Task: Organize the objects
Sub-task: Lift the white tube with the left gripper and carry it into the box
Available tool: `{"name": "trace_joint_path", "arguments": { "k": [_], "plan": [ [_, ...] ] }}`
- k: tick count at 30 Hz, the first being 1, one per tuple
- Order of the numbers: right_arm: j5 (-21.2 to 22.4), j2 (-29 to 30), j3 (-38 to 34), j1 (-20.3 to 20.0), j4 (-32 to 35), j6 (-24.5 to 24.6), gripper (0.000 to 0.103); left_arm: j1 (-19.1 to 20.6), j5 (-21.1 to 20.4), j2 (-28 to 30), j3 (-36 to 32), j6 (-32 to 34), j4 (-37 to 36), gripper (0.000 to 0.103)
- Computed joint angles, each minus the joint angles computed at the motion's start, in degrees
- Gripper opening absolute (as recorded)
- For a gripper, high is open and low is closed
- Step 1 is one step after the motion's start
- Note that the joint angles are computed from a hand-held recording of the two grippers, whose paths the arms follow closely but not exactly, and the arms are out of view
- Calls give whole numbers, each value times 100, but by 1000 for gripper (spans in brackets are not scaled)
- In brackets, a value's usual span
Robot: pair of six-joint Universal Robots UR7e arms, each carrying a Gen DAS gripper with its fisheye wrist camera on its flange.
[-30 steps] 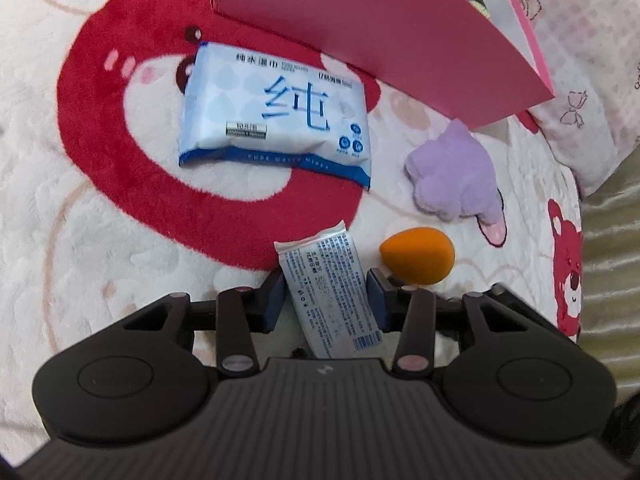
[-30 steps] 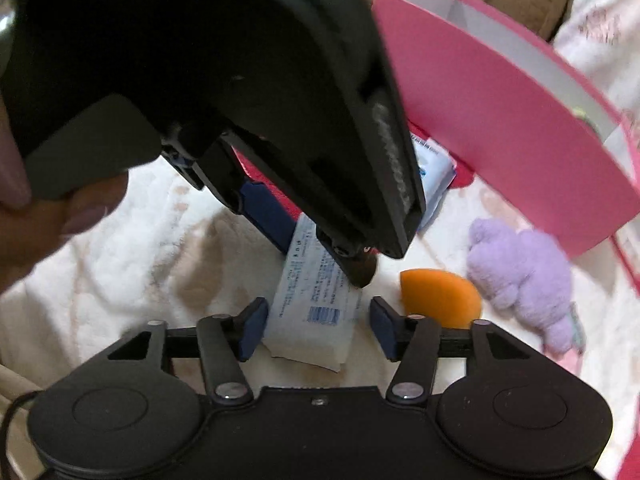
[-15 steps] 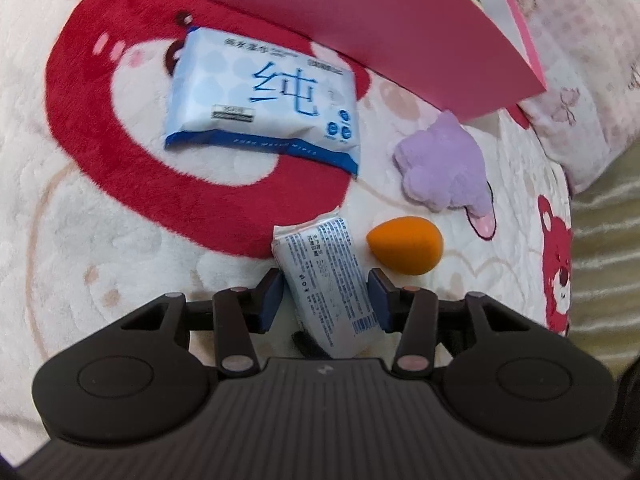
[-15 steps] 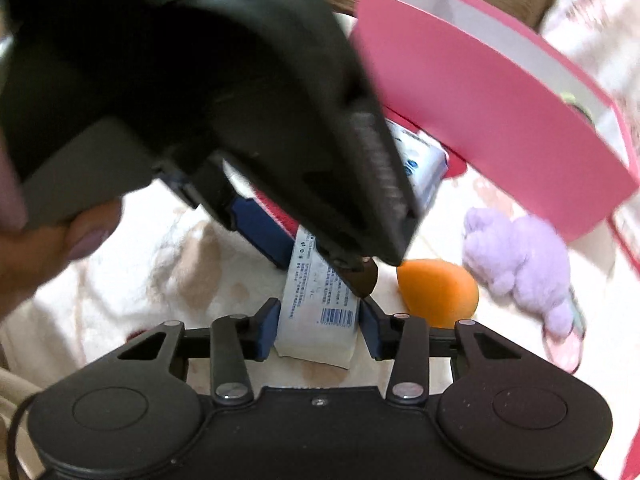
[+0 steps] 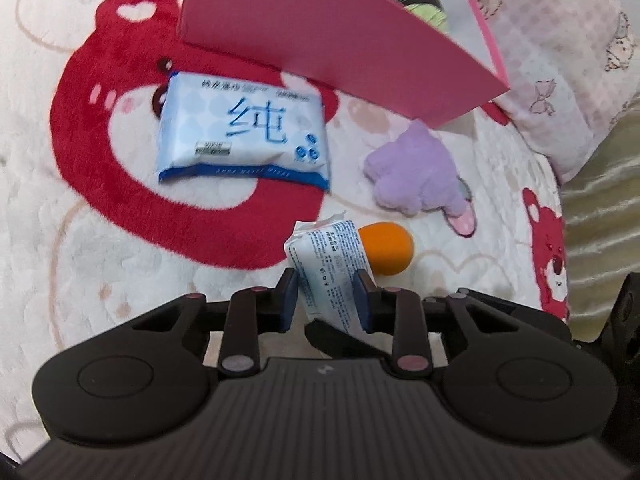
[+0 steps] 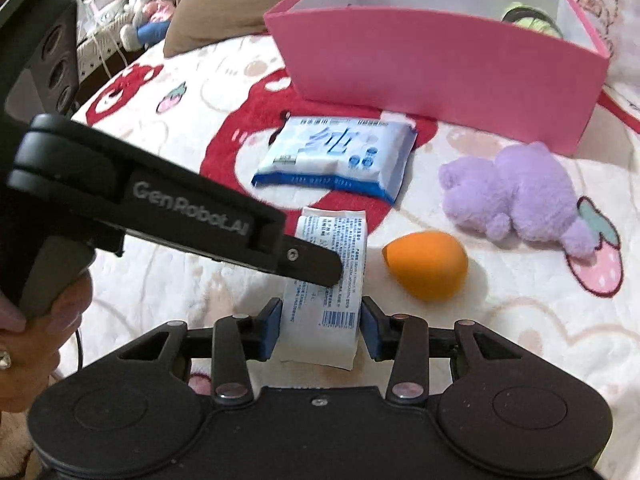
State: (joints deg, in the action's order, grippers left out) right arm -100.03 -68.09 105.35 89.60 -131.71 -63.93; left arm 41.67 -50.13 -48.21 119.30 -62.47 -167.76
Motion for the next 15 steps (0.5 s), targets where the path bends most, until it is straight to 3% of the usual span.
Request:
{"name": "trace_joint_path", "arguments": {
  "k": [2, 15],
  "plan": [
    [85, 4, 163, 48, -348, 4, 46, -32, 70, -20, -37, 35, 68, 28],
    [502, -33, -18, 118, -242, -16, 46, -332, 567, -110, -316, 175, 530, 28]
  ]
}}
